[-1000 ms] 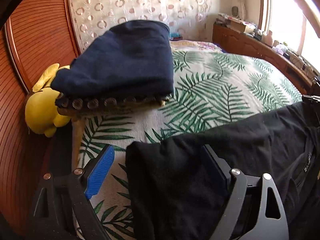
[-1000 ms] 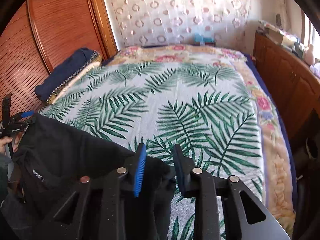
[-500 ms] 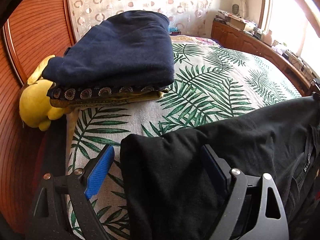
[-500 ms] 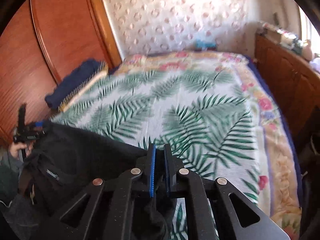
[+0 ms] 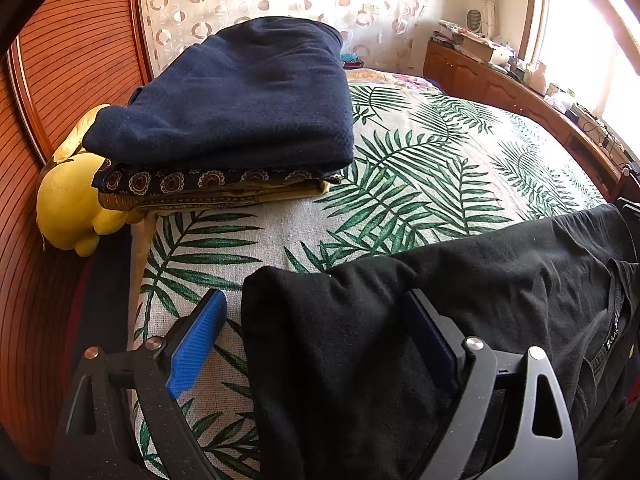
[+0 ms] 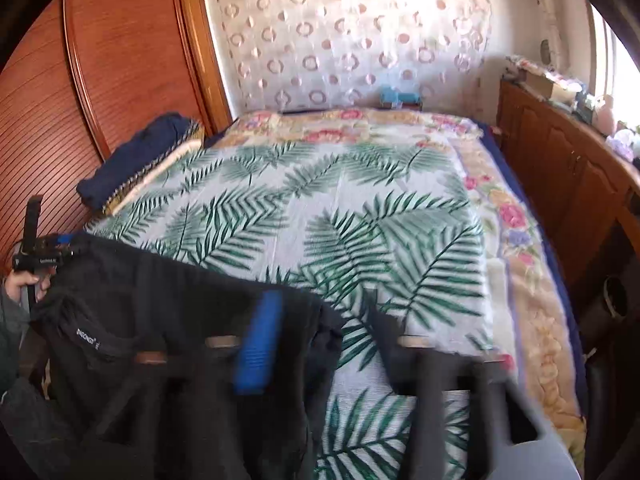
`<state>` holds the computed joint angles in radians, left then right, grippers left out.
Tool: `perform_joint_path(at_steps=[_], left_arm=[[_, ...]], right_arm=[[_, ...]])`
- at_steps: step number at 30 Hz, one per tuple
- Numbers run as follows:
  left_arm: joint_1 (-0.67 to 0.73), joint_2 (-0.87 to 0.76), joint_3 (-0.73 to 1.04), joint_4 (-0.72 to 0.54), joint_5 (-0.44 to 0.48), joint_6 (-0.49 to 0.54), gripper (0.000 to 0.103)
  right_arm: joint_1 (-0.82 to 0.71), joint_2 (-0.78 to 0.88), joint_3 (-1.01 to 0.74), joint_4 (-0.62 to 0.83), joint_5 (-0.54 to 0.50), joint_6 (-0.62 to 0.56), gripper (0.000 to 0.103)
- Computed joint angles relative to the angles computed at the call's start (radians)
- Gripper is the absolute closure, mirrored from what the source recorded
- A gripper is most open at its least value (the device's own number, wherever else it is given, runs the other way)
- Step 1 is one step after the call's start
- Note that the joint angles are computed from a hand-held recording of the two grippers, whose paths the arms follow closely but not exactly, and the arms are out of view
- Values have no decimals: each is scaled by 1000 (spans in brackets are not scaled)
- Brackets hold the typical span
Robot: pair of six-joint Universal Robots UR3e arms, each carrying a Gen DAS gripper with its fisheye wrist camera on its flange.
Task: Fold small clothes
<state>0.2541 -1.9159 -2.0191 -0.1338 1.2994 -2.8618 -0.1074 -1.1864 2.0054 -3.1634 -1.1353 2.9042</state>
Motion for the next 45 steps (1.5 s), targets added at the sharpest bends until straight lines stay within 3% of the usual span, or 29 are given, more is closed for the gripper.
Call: perform_joint_path(at_steps=[3, 10, 17, 19, 20, 22, 24, 26, 30, 33, 38, 42, 45], left_arm=[[-4, 0, 15, -29, 15, -4, 7], [25, 19, 50, -138, -22, 57, 7], [64, 33, 12, -99, -65, 67, 21], [66, 32, 2, -81, -71, 69, 24], [63, 37, -8, -73, -67, 74, 28], [59, 54, -26, -73, -81, 97, 40], [62, 66, -36, -80, -99, 108, 51], [70, 79, -43, -97, -128, 115, 75], [69, 147, -99, -47, -130, 42, 86], [82, 287, -175, -25, -179, 33, 87], [149, 590, -241, -166, -347, 71, 87], [195, 764, -205, -322, -469, 108, 87], [171, 742, -91, -359, -476, 111, 87]], right_arm=[[27, 43, -63, 48, -26, -18, 39], [65, 154, -209, 140, -85, -55, 38], [95, 157, -180, 98, -113, -97, 40], [93, 149, -162, 92, -99, -112, 52], [86, 136, -150, 99, -86, -117, 56], [79, 110, -125, 123, -58, -134, 78], [86, 98, -98, 107, -60, -144, 84], [89, 91, -67, 69, -61, -137, 86], [68, 57, 5, -7, -16, -111, 89], [22, -45, 126, -70, 67, -106, 90], [-60, -326, 350, -88, 179, -111, 90], [-174, -646, 467, 59, 276, -139, 90], [-237, -858, 466, 246, 297, -180, 91]])
